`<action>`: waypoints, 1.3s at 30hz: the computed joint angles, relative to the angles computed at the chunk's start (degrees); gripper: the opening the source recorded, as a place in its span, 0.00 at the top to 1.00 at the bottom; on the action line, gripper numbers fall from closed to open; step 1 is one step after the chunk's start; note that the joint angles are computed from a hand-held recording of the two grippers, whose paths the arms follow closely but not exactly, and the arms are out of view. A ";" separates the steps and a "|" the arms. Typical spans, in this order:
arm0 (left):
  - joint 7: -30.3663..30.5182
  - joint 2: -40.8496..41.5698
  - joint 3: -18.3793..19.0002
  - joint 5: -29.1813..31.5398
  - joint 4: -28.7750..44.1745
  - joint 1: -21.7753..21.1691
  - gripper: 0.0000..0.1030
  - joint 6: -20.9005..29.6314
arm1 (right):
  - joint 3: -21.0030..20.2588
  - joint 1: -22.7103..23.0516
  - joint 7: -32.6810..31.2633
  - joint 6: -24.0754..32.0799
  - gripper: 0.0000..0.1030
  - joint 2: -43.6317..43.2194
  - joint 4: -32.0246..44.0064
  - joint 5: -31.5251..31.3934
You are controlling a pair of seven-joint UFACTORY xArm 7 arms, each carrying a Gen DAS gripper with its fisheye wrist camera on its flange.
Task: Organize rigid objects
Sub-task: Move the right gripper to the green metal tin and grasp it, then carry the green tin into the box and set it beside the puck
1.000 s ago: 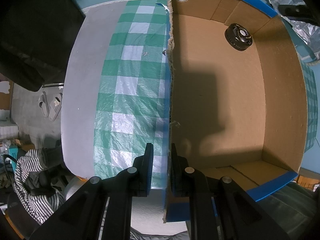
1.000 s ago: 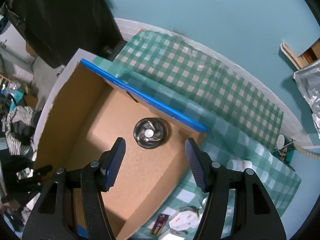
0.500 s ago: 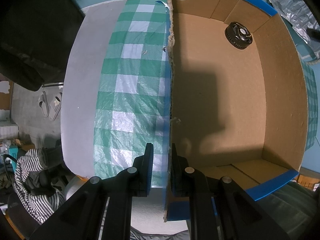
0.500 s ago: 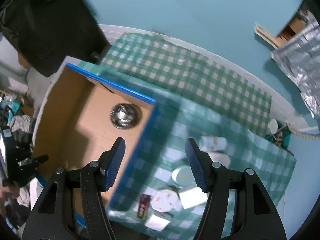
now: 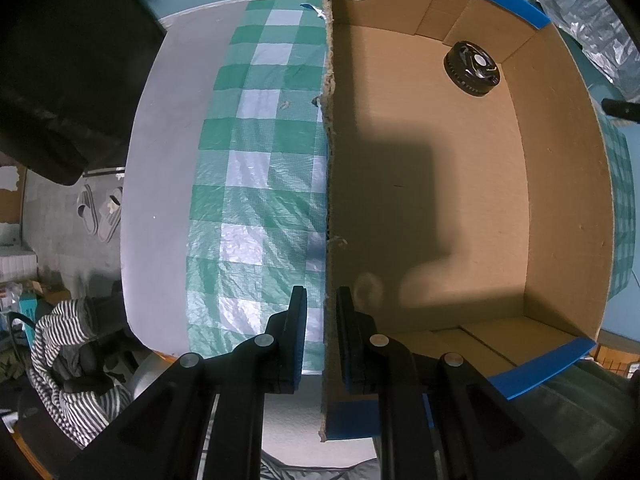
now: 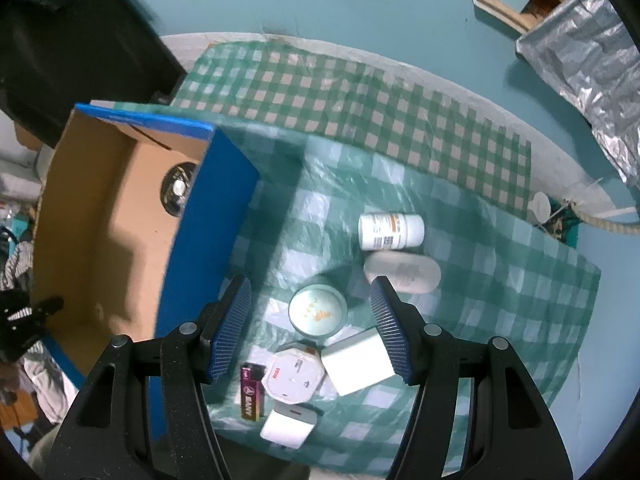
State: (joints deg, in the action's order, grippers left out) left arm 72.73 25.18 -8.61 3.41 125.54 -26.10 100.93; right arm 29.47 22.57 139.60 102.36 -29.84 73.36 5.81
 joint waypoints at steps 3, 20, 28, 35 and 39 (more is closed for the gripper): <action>-0.10 0.02 0.06 0.17 0.01 -0.04 0.86 -0.02 | -0.02 0.34 0.93 -2.98 0.39 -1.55 -3.41 1.26; 0.38 -0.43 0.01 0.32 -0.72 0.31 0.86 -0.16 | -1.66 2.31 1.37 -14.31 0.39 -5.32 -16.12 5.70; 0.18 -0.23 0.06 0.42 -0.64 0.14 0.86 -0.38 | -1.34 3.22 3.12 -17.89 0.56 -6.15 -19.24 6.52; 0.22 -0.65 -0.02 0.38 -1.38 0.24 0.86 -0.78 | -0.61 3.69 4.48 -16.28 0.57 -4.92 -17.03 4.98; 0.18 -0.51 -0.01 0.39 -1.15 0.20 0.86 -0.66 | -0.55 3.54 4.45 -14.50 0.57 -3.87 -14.51 3.71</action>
